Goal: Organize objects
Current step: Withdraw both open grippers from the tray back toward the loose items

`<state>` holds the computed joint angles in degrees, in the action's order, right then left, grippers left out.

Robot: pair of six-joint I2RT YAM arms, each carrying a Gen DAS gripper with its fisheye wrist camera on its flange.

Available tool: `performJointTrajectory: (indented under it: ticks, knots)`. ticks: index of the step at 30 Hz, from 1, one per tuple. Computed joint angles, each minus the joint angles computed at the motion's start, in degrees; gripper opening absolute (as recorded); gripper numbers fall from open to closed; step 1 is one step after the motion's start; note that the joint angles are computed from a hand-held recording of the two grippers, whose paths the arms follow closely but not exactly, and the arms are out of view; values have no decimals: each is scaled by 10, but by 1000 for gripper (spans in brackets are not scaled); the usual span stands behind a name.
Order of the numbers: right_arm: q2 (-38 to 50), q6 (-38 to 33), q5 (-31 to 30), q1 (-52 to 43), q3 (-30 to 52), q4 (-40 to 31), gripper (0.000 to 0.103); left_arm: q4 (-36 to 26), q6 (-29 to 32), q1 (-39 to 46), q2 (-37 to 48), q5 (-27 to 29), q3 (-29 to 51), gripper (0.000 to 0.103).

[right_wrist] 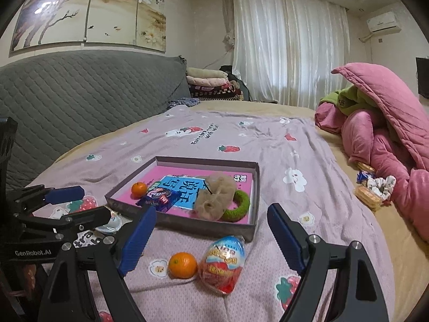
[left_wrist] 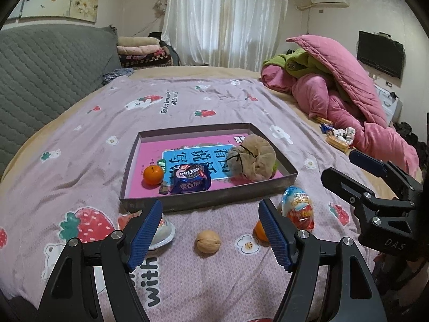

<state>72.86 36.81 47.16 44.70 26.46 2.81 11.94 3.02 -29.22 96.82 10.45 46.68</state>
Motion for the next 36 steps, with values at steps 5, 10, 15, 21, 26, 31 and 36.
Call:
performJointTrajectory:
  ticks: [5,10,15,21,26,31,36]
  knots:
    - [-4,18,17,11,-2,-23,85,3,-1,2,-3,3,-8,76]
    - [-9,35,43,22,-4,-49,85,3,0,4,-4,6,-13,76]
    - [-9,48,36,22,-7,-55,85,1,9,4,1,6,-18,76]
    - [4,70,33,33,-6,-72,85,-10,11,10,7,14,-18,76]
    - [9,91,30,39,-7,-86,85,-11,13,11,6,16,-24,76]
    - [20,117,28,49,-9,-100,85,-9,21,10,5,13,-35,76]
    - [30,147,14,51,-14,-108,85,-11,22,12,12,16,-38,76]
